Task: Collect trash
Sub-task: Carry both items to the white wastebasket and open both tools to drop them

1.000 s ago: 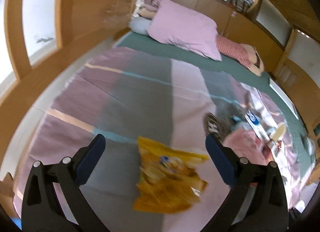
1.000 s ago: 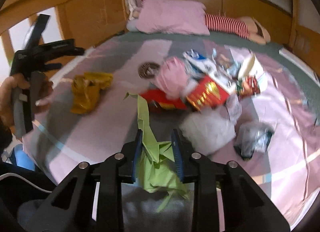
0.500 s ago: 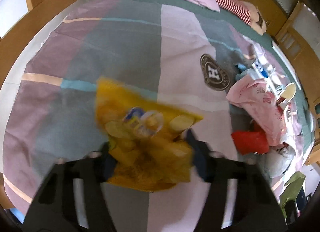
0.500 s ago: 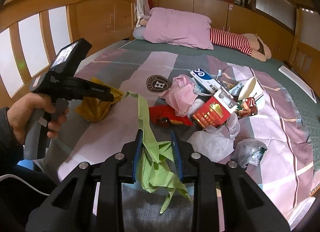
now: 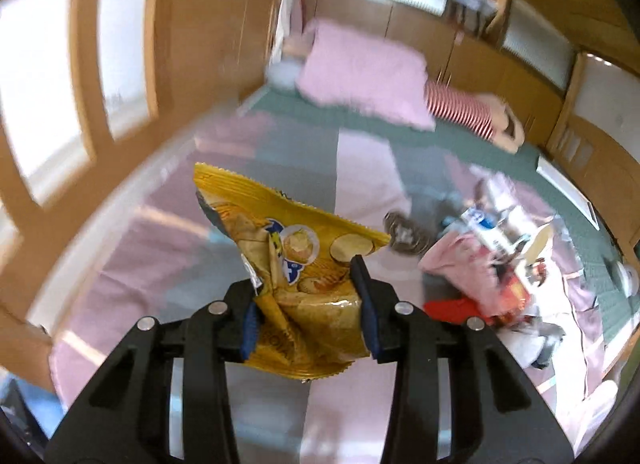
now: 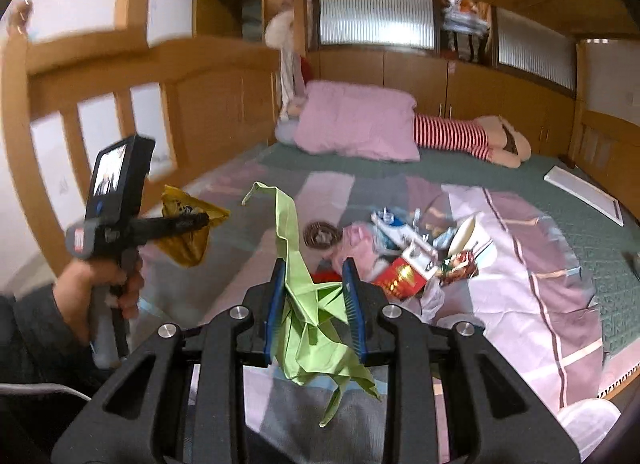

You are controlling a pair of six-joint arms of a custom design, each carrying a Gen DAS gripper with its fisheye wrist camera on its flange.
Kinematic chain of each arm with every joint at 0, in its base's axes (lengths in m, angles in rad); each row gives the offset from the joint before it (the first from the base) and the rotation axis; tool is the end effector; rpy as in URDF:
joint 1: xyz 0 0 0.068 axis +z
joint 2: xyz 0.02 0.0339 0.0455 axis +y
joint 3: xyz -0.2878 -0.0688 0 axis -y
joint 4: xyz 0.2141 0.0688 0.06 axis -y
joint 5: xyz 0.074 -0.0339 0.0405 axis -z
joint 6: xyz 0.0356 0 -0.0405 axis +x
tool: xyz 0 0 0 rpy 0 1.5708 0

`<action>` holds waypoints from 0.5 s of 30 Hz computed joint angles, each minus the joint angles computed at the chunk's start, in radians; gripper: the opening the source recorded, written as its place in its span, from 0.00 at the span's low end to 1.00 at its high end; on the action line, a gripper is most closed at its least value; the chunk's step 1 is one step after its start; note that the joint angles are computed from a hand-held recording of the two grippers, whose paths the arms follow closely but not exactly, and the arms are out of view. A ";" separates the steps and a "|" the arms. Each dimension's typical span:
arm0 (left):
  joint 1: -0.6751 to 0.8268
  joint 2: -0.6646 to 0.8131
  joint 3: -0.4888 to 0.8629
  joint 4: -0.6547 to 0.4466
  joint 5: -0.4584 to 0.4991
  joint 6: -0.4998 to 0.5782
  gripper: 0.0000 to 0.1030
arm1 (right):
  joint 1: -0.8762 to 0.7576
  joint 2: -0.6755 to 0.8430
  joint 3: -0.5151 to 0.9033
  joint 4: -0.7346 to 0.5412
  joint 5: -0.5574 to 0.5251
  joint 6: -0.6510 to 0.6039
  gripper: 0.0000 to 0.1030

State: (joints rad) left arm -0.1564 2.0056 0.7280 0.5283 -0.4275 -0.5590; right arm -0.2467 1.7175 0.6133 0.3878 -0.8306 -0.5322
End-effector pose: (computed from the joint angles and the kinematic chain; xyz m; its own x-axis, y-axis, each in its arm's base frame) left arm 0.3366 -0.0381 0.1144 -0.4866 -0.4119 -0.7705 -0.4909 0.8584 -0.1489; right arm 0.2836 -0.0443 0.1696 -0.3583 -0.2627 -0.8959 -0.6465 0.7621 0.0351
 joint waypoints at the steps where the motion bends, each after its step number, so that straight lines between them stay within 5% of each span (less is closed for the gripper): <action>1: -0.044 -0.054 -0.042 0.016 -0.045 -0.007 0.40 | -0.033 -0.057 -0.015 -0.046 -0.053 -0.029 0.28; 8: -0.280 -0.337 -0.134 -0.119 -0.269 -0.101 0.40 | -0.161 -0.293 -0.056 -0.505 -0.283 -0.404 0.28; 15: -0.402 -0.506 -0.138 -0.359 -0.434 -0.219 0.40 | -0.226 -0.226 0.010 -1.066 -0.351 -0.913 0.28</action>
